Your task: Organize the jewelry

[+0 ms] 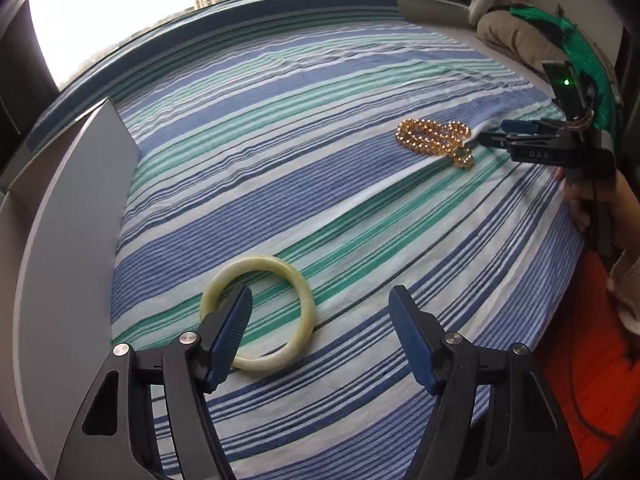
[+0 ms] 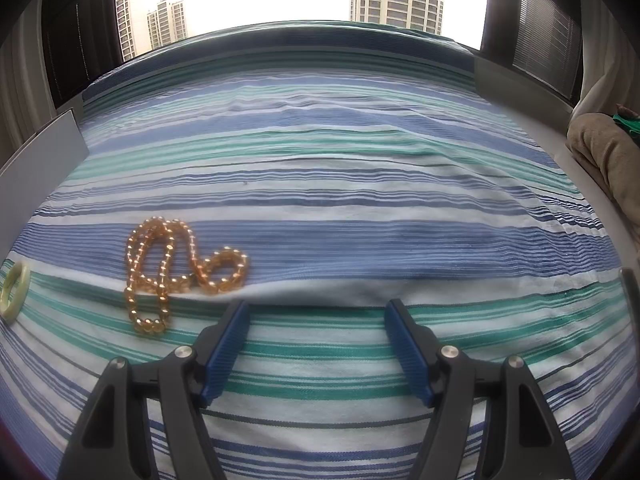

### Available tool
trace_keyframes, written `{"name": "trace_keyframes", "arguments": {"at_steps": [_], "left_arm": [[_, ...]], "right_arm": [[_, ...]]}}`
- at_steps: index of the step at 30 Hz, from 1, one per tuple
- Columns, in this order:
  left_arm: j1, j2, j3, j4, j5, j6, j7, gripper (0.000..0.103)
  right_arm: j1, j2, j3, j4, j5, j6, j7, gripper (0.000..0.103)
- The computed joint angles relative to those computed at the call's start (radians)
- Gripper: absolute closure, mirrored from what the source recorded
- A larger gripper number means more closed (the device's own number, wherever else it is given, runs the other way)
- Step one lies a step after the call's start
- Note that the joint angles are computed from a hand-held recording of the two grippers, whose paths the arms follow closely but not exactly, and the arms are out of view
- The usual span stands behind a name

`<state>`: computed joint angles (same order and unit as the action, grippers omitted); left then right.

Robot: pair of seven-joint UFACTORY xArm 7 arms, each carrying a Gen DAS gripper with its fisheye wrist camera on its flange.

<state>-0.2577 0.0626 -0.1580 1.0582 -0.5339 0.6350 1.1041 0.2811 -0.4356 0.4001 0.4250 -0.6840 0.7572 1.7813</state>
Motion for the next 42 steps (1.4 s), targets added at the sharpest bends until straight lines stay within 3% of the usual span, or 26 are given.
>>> {"name": "trace_keyframes", "arguments": {"at_steps": [4, 5, 6, 7, 8, 9, 11, 13, 16, 20, 24, 25, 26, 28, 29, 33, 36, 42], "left_arm": [[-0.023, 0.038, 0.003, -0.027, 0.171, -0.086, -0.162, 0.030], [-0.034, 0.041, 0.024, -0.028, 0.181, -0.083, -0.170, 0.030], [-0.004, 0.043, 0.002, -0.022, 0.150, -0.068, -0.164, 0.033], [0.008, 0.052, 0.003, 0.002, 0.131, -0.015, -0.169, 0.046], [0.035, 0.056, -0.014, 0.019, 0.105, 0.022, -0.168, 0.075], [0.020, 0.056, 0.003, 0.020, 0.107, 0.017, -0.178, 0.089], [0.026, 0.066, 0.001, 0.035, 0.092, 0.031, -0.186, 0.095], [0.037, 0.083, 0.002, 0.059, 0.061, 0.054, -0.215, 0.095], [0.055, 0.106, 0.002, 0.093, 0.015, 0.094, -0.256, 0.095], [0.074, 0.103, 0.005, 0.100, -0.012, 0.102, -0.279, 0.095], [0.098, 0.083, 0.018, 0.098, -0.044, 0.125, -0.298, 0.095], [0.104, 0.076, 0.021, 0.100, -0.054, 0.136, -0.298, 0.095], [0.108, 0.073, 0.024, 0.106, -0.059, 0.149, -0.301, 0.095], [0.115, 0.065, 0.029, 0.116, -0.074, 0.176, -0.305, 0.095], [0.121, 0.058, 0.032, 0.119, -0.087, 0.194, -0.302, 0.095], [0.132, 0.024, 0.044, 0.140, -0.135, 0.258, -0.294, 0.095], [0.142, -0.009, 0.061, 0.161, -0.180, 0.317, -0.294, 0.095], [0.183, -0.039, 0.114, 0.271, -0.231, 0.466, -0.332, 0.095]], "right_arm": [[0.000, -0.001, -0.002, -0.001, 0.000, -0.002, 0.000, 0.031], [0.000, -0.002, -0.002, -0.002, 0.000, -0.004, 0.001, 0.031], [0.001, -0.007, -0.007, -0.006, 0.004, -0.011, -0.001, 0.031], [0.008, -0.024, -0.020, -0.016, 0.021, -0.026, -0.012, 0.031], [0.015, -0.059, -0.042, -0.042, 0.044, -0.070, -0.019, 0.031], [0.018, -0.113, -0.064, -0.082, 0.068, -0.136, -0.017, 0.032], [0.010, -0.203, -0.082, -0.137, 0.104, -0.231, -0.021, 0.031], [0.017, -0.204, -0.096, -0.117, 0.148, -0.228, -0.096, 0.031], [0.007, -0.081, -0.103, -0.028, 0.171, -0.260, -0.258, 0.031], [-0.085, 0.110, -0.045, 0.108, 0.090, -0.291, -0.349, 0.031], [-0.069, 0.257, -0.062, 0.216, 0.064, -0.206, -0.445, 0.037], [-0.037, 0.254, -0.093, 0.217, 0.084, -0.213, -0.466, 0.062], [-0.018, 0.238, -0.114, 0.208, 0.125, -0.225, -0.491, 0.072], [0.006, 0.224, -0.136, 0.205, 0.201, -0.225, -0.526, 0.075], [0.008, 0.205, -0.132, 0.192, 0.204, -0.232, -0.514, 0.096], [0.002, 0.077, -0.117, 0.153, 0.232, -0.261, -0.486, 0.095], [-0.017, 0.017, -0.092, 0.172, 0.243, -0.240, -0.503, 0.095], [-0.066, -0.033, -0.053, 0.251, 0.254, -0.290, -0.537, 0.095]]}}
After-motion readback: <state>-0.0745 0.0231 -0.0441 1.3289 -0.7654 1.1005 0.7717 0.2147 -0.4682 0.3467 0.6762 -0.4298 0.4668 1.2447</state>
